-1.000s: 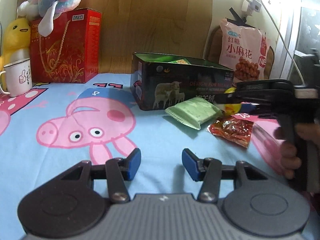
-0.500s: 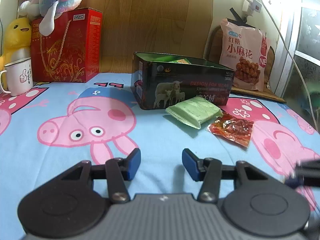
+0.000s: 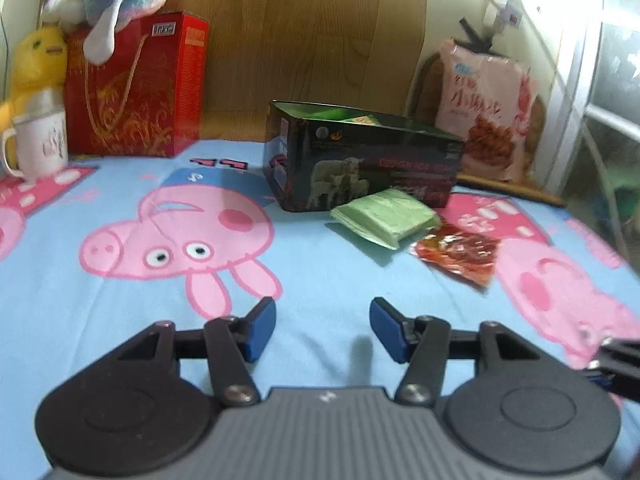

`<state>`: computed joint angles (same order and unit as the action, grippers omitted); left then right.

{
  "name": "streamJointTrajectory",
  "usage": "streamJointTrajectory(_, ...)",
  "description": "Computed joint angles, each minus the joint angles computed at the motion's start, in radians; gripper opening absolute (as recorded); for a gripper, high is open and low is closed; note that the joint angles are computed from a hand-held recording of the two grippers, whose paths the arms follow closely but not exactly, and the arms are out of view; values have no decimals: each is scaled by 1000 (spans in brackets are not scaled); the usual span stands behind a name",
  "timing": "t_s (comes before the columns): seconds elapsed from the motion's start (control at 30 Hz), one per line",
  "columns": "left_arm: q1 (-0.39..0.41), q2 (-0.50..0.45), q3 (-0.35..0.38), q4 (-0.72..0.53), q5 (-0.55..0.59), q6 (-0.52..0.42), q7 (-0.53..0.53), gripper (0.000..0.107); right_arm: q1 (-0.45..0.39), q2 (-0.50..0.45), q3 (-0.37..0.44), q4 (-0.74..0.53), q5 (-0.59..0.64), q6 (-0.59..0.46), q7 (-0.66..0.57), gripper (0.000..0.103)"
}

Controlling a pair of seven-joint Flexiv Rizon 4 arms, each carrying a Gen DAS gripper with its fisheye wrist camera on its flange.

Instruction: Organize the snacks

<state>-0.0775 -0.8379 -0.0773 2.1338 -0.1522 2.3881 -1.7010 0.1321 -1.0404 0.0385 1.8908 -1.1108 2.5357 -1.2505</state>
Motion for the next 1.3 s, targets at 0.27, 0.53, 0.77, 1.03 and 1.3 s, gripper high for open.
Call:
streamJointTrajectory(0.27,320,-78,-221,-31,524,45,-227,53,-7,9,-6,21,-31,4,0,68)
streamJointTrajectory(0.53,361,-81,-281,-36,658,-8,-255,48,10,27,26,53,157,-25,-114,53)
streamJointTrajectory(0.77,350,-72,-267,-3,654,24,-287,52,-23,26,37,64,93,-11,-107,54)
streamJointTrajectory(1.03,357,-61,-253,18,678,48,-314,49,-15,26,30,61,50,-12,-88,54)
streamJointTrajectory(1.3,419,-93,-310,-21,767,-1,-366,50,-2,24,30,62,59,-19,-77,54)
